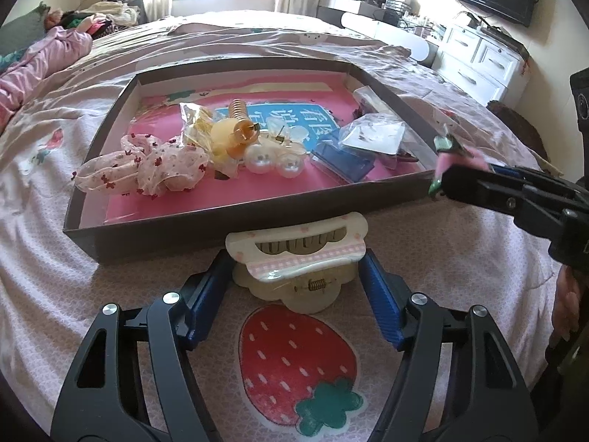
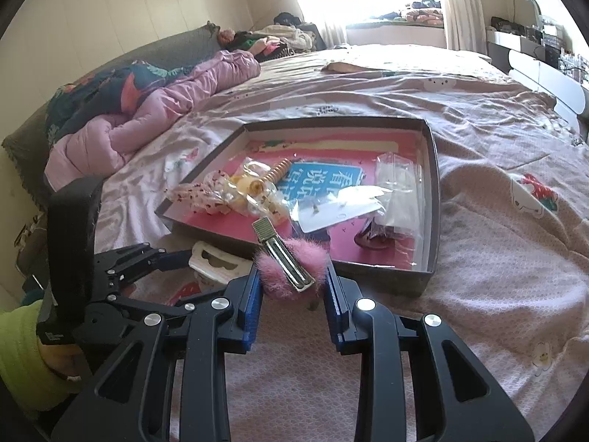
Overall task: Organize jewelry
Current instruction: 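Carry the claw clip into the tray with the left gripper while the right carries the fluffy clip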
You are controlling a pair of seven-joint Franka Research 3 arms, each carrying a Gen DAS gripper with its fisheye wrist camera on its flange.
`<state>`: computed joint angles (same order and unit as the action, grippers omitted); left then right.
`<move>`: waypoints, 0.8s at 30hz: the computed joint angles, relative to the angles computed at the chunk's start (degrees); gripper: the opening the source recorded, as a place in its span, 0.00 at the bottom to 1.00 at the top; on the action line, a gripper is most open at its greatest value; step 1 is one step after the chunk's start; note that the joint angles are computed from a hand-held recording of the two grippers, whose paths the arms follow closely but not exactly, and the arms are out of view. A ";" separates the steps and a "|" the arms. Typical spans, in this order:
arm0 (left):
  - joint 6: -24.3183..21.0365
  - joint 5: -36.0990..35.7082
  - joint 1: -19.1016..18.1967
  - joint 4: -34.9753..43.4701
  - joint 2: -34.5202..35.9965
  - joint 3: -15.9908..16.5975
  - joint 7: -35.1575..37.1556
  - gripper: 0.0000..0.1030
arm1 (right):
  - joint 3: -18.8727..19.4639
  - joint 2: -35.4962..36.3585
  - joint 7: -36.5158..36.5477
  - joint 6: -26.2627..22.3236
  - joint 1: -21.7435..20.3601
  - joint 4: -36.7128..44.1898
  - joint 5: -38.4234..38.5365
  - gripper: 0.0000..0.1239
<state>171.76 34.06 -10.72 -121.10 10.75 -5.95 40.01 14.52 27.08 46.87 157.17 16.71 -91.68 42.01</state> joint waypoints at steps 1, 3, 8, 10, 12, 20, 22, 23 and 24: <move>0.29 0.01 0.03 -0.30 -0.29 -0.04 0.10 0.59 | 0.17 -0.06 -0.21 0.04 -0.04 0.04 0.18 0.23; 1.07 -0.47 0.35 -1.31 -1.27 -0.33 0.66 0.59 | 0.61 -0.60 -1.31 0.33 -0.43 -0.51 1.06 0.23; 3.56 1.45 0.66 -4.33 -4.96 0.15 -1.26 0.59 | 1.70 -2.00 -4.64 0.72 -1.34 -1.63 4.37 0.23; 4.41 4.21 0.92 -5.47 -6.71 0.76 -4.10 0.59 | 1.97 -2.73 -6.27 1.35 -1.48 -2.25 5.88 0.23; 5.15 6.99 1.78 -6.17 -8.11 0.90 -7.00 0.59 | 2.23 -3.20 -7.73 1.76 -1.56 -2.45 7.63 0.23; 5.18 19.92 5.67 -3.90 -9.57 0.45 -20.06 0.60 | 1.26 -3.00 -7.89 2.96 -0.47 -1.41 9.18 0.23; 5.14 21.79 6.37 -3.11 -9.54 0.22 -22.04 0.59 | 1.02 -2.66 -7.44 3.15 -0.21 -0.78 8.77 0.23; 5.08 22.89 6.70 -2.50 -9.44 0.26 -23.23 0.59 | 0.88 -2.44 -7.12 3.48 -0.03 -0.42 8.44 0.23; 5.05 23.50 6.99 -2.39 -9.59 0.26 -23.81 0.60 | 0.84 -2.15 -6.81 3.70 0.04 0.07 8.17 0.23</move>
<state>176.81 57.56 -3.73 -123.49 1.15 -5.69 16.20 15.35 24.93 40.06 160.86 16.75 -91.61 50.18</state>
